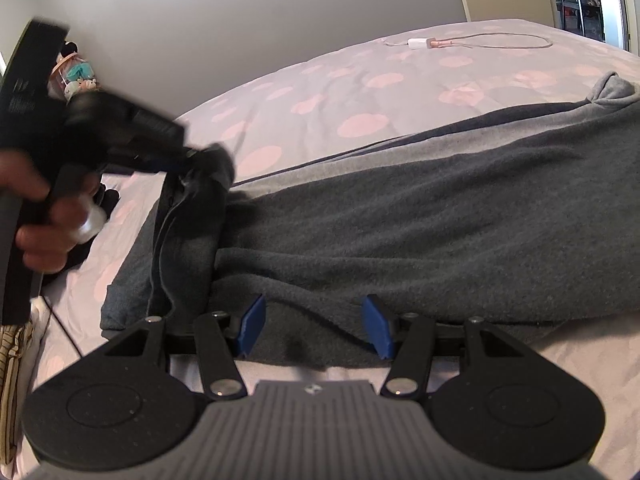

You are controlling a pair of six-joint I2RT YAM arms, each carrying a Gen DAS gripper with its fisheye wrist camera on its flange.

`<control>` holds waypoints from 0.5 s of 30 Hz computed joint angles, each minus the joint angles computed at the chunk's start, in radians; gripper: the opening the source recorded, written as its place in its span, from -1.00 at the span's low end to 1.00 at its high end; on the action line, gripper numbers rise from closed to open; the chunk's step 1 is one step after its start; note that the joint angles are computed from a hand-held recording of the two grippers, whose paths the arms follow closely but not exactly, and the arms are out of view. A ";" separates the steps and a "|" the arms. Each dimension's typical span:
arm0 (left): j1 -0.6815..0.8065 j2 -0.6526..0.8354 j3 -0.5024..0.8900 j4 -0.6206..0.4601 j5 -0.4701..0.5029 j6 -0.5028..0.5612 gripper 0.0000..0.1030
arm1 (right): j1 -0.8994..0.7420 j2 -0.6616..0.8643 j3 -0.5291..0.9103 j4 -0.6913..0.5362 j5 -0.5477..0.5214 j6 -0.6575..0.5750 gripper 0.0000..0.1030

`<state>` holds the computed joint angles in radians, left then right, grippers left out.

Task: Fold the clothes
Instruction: 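Lay the leg end over the garment with the left tool and open it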

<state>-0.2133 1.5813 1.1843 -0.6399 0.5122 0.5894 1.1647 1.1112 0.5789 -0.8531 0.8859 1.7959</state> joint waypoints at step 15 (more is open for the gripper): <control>0.170 -0.039 -0.125 -0.052 0.027 0.020 0.03 | 0.009 -0.003 0.010 -0.020 0.011 0.020 0.14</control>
<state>-0.0432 1.5427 1.0595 -0.6917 0.5390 0.6097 1.1735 1.1084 0.5891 -0.8735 0.8968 1.8162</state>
